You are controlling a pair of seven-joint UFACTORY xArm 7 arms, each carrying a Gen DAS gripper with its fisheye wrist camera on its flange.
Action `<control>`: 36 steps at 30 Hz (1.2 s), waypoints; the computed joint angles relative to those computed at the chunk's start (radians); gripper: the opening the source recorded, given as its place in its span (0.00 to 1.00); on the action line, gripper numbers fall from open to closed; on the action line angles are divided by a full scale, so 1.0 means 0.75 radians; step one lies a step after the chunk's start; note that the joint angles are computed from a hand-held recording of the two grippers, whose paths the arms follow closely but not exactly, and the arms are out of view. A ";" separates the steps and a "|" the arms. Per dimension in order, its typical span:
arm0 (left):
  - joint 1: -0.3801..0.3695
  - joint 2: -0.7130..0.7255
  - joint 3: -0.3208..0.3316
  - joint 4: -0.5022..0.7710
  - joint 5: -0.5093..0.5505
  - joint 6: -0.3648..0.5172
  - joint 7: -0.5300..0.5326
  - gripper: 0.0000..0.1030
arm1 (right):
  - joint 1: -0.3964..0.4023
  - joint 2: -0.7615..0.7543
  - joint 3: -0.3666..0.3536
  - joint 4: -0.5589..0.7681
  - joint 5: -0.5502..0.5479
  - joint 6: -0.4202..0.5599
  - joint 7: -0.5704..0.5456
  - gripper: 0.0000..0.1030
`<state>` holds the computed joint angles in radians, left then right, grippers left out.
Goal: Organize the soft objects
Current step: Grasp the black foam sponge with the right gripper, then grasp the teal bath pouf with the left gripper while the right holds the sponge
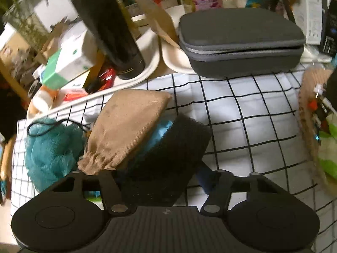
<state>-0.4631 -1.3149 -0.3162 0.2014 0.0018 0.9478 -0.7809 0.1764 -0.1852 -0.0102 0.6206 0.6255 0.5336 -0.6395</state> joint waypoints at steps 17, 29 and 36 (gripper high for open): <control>0.024 -0.096 0.001 -0.072 0.025 -0.107 -0.056 1.00 | -0.024 -0.019 -0.005 -0.081 -0.343 -0.090 0.139 0.53; 0.042 0.000 0.056 -0.148 0.082 -0.354 0.057 1.00 | 0.018 -0.185 -0.066 -0.124 -0.286 -0.131 0.070 0.49; 0.081 0.121 0.137 -0.211 0.093 -0.611 0.155 1.00 | 0.031 -0.233 -0.097 -0.136 -0.247 -0.116 0.004 0.49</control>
<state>-0.4027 -1.2243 -0.2137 0.0430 0.0716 0.4899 -0.6647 0.1999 -0.3603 -0.0830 0.5182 0.4402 0.4469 -0.6366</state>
